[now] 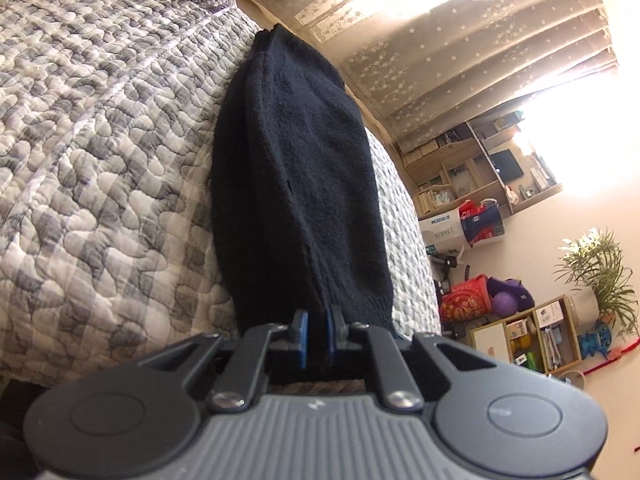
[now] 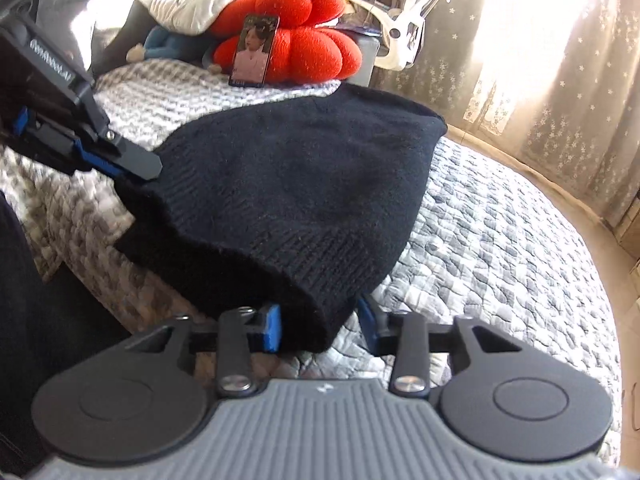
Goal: Fold clothes
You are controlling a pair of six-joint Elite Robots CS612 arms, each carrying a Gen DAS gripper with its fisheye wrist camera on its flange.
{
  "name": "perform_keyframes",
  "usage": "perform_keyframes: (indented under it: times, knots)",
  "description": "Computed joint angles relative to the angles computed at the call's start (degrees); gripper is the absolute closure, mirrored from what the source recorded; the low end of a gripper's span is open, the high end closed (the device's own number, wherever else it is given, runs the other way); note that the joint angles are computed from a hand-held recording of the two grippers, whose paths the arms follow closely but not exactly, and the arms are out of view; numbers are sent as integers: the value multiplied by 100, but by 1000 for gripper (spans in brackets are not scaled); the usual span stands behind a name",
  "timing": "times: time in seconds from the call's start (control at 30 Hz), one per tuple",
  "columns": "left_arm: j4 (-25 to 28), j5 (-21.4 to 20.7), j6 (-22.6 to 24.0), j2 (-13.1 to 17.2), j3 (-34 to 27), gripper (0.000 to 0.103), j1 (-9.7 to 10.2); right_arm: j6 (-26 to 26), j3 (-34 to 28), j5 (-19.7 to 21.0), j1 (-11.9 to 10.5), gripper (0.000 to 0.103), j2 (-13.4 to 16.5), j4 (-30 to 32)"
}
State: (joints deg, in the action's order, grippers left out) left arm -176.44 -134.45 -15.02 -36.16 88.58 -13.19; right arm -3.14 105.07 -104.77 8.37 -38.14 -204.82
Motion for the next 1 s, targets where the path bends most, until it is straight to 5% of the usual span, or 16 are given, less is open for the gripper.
perform_keyframes:
  times: [0.07, 0.27, 0.37, 0.4, 0.5, 0.77, 1.0]
  knots:
    - [223, 265, 280, -63, 25, 94, -34, -139, 13, -73, 5, 89, -36, 109]
    - [788, 992, 1262, -190, 64, 95, -184, -548, -18, -405, 81, 93, -156, 714]
    - [681, 1092, 1627, -177, 64, 89, -220, -729, -29, -365, 77, 90, -139, 744]
    - [582, 1058, 1752, -180, 80, 77, -209, -771, -1, -297, 65, 87, -158, 692]
    - [240, 886, 2008, -184, 128, 48, -136, -681, 215, 266, -83, 64, -346, 608]
    - [-1313, 792, 1994, -10, 23, 45, -88, -379, 477, 1301, -414, 64, -487, -541]
    - [-1043, 505, 3435, 200, -448, 42, -263, -1019, -190, 2342, -667, 64, -78, -637]
